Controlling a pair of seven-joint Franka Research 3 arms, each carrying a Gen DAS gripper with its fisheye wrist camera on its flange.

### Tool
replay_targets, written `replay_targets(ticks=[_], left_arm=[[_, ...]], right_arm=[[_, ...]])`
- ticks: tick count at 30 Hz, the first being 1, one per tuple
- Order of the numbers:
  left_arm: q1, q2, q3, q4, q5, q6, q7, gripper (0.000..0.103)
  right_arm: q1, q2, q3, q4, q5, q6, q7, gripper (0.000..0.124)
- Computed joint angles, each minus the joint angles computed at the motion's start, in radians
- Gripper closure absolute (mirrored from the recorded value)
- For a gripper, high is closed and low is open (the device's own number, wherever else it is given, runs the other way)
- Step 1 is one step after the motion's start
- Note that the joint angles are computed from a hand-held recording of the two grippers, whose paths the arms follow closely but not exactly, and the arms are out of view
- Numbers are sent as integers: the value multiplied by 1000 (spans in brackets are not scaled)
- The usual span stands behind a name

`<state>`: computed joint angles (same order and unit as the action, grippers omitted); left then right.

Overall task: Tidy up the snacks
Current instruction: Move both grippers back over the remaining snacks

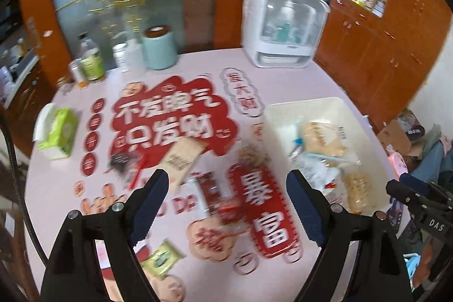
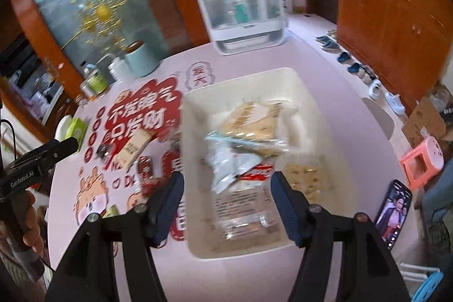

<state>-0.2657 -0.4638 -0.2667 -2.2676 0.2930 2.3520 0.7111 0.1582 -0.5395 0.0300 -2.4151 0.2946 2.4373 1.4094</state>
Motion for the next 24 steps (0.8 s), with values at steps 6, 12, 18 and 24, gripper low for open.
replay_targets(ticks=[6,12,18,24], left_arm=[[12,-207,7,-136,6,-125,-39,19],[1,-369,36,-252,-24,-229,-47,19],[6,-433,48,-305,-28,-262,-43,19],[4,-432,78,-341,-50,-229,-6,19]], right_arm=[[76,-14,7,-7,57,-20,-67,60],[139,0,35,10,98,-29,-100,60],[178,24,68,35,105,-19,-101,60],[191,70,103,64,59,-14,-50,60]])
